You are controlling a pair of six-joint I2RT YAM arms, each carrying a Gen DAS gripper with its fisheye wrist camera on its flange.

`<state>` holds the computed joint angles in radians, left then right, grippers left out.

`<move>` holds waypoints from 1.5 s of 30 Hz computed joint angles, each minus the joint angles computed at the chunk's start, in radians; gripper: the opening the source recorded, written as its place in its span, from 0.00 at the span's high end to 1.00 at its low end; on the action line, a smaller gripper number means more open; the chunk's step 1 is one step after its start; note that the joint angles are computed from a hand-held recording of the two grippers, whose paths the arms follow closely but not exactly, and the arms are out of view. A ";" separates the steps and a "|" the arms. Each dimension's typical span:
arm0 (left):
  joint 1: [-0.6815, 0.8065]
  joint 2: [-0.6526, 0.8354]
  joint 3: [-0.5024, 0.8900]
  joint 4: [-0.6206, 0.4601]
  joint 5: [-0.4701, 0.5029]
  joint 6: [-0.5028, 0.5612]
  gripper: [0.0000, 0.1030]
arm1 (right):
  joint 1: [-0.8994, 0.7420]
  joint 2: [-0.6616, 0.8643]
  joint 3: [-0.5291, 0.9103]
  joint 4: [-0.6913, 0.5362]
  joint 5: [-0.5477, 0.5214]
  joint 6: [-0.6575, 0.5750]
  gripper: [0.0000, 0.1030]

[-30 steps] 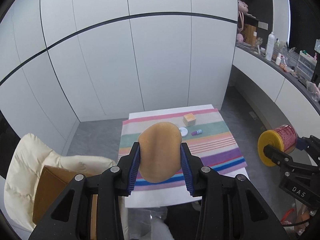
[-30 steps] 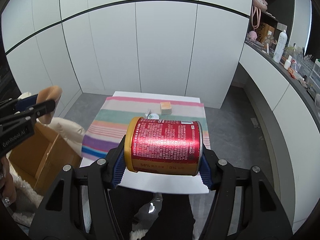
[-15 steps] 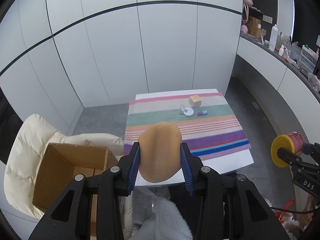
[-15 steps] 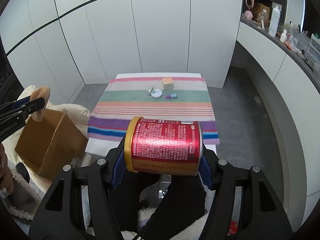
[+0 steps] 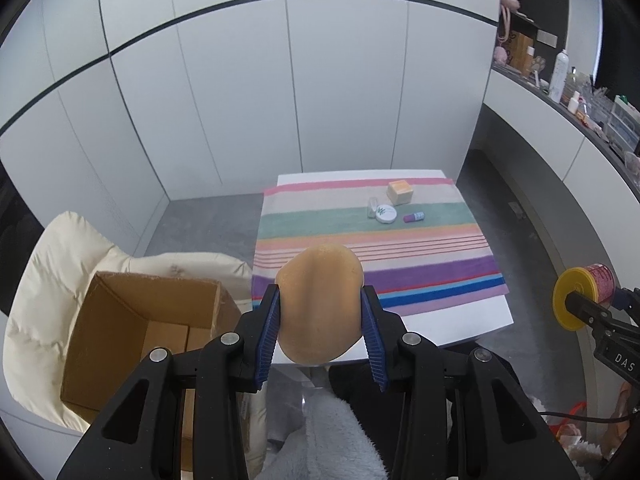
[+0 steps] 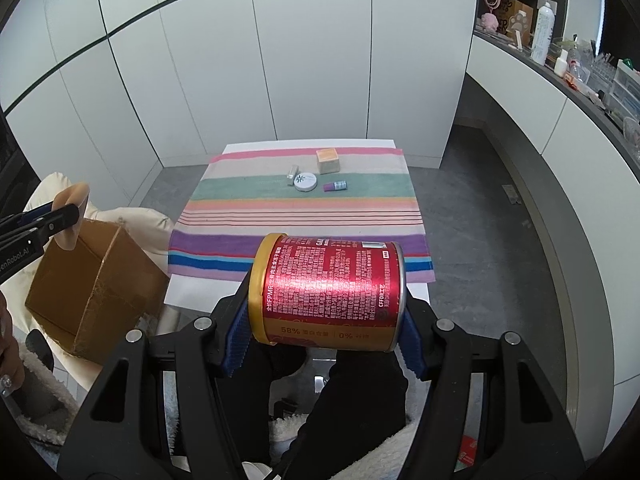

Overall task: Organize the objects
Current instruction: 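Carry the sponge and red can with both tools over the cardboard box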

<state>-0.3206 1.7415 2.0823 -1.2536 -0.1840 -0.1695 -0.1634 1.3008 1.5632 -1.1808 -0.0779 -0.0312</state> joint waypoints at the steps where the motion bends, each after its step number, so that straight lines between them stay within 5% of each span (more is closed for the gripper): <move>1: 0.007 0.001 -0.003 -0.001 0.004 -0.002 0.61 | 0.008 0.007 0.001 -0.001 0.003 0.002 0.38; 13: 0.141 -0.141 -0.204 0.027 -0.003 -0.002 0.61 | 0.191 0.064 0.014 0.018 0.023 0.057 0.38; 29: 0.667 -0.424 -0.494 0.027 0.144 0.119 0.61 | 0.738 0.229 0.126 0.057 0.071 0.174 0.38; 36: 0.812 -0.465 -0.528 0.026 0.203 0.176 0.61 | 0.888 0.288 0.170 0.061 0.100 0.195 0.38; 45: 0.812 -0.418 -0.516 0.036 0.207 0.190 0.61 | 0.938 0.346 0.196 0.058 0.112 0.193 0.38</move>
